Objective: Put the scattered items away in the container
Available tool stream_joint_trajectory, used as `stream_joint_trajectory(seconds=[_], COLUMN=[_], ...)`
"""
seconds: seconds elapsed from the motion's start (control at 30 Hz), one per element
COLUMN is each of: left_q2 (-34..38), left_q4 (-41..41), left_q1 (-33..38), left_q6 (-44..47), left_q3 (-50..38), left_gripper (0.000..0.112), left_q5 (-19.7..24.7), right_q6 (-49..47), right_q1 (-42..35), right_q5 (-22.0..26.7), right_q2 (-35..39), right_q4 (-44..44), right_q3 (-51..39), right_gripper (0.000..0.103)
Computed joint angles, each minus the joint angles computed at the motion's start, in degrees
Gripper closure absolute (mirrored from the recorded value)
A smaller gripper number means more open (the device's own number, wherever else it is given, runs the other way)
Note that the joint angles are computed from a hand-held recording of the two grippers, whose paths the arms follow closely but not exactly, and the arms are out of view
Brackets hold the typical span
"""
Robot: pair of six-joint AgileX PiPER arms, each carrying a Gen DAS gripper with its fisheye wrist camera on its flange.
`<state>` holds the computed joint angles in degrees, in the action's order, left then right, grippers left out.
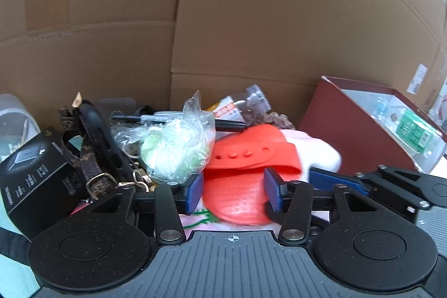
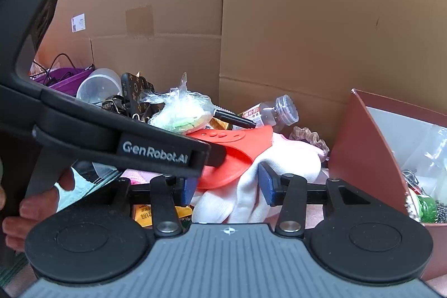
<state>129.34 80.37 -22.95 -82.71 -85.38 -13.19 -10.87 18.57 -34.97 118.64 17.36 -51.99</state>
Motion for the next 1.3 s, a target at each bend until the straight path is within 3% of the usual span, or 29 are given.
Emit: stream_joint_trajectory(seconds=[0.07, 0.2, 0.33, 0.4, 0.5, 0.67, 0.77, 1.03, 1.13, 1.3], left_q2=[0.38, 0.85, 1.1, 1.74, 1.78, 1.95, 2.66, 2.82, 2.9, 3.76], left_q4=[3.38, 6.47, 6.38, 10.42, 11.28, 7.77, 10.34, 10.17, 10.39, 12.59], left_q1=[0.32, 0.39, 0.68, 1.15, 1.48, 1.96, 2.38, 2.88, 3.11, 2.78], left_q6=[-3.67, -7.8, -6.72, -10.79, -11.22, -6.36, -9.02, -8.4, -8.27, -10.28], left_q3=[-0.84, -2.18, -2.57, -3.75, -3.79, -3.29, -4.45, -4.57, -4.67, -6.1], left_gripper=[0.049, 0.045, 0.046, 0.045, 0.046, 0.044, 0.039, 0.04, 0.043, 0.041], left_q5=[-0.65, -0.49, -0.44, -1.15, -1.6, -2.89, -4.41, -5.7, -6.18, -5.8], right_q6=[-2.35, -6.03, -9.56, -9.61, -11.22, -13.11, -12.71, -16.05, -15.49, -18.12], right_q1=[0.22, 0.58, 0.6, 0.3, 0.16, -0.35, -0.53, 0.52, 0.38, 0.64], right_q5=[-0.62, -2.18, -2.05, -1.87, -2.31, -0.52, -0.24, -2.93, -1.42, 0.38], right_q2=[0.06, -0.79, -0.29, -0.24, 0.36, 1.12, 0.59, -0.69, -0.47, 1.8], right_q4=[2.83, 6.82, 9.69, 9.12, 9.45, 8.7, 8.0, 9.12, 6.92, 8.3], right_q3=[-0.09, 0.75, -0.44, -0.59, -1.48, -3.31, -2.65, -0.44, -1.04, -3.95], right_gripper=[0.057, 0.056, 0.056, 0.057, 0.068, 0.068, 0.068, 0.069, 0.08, 0.082])
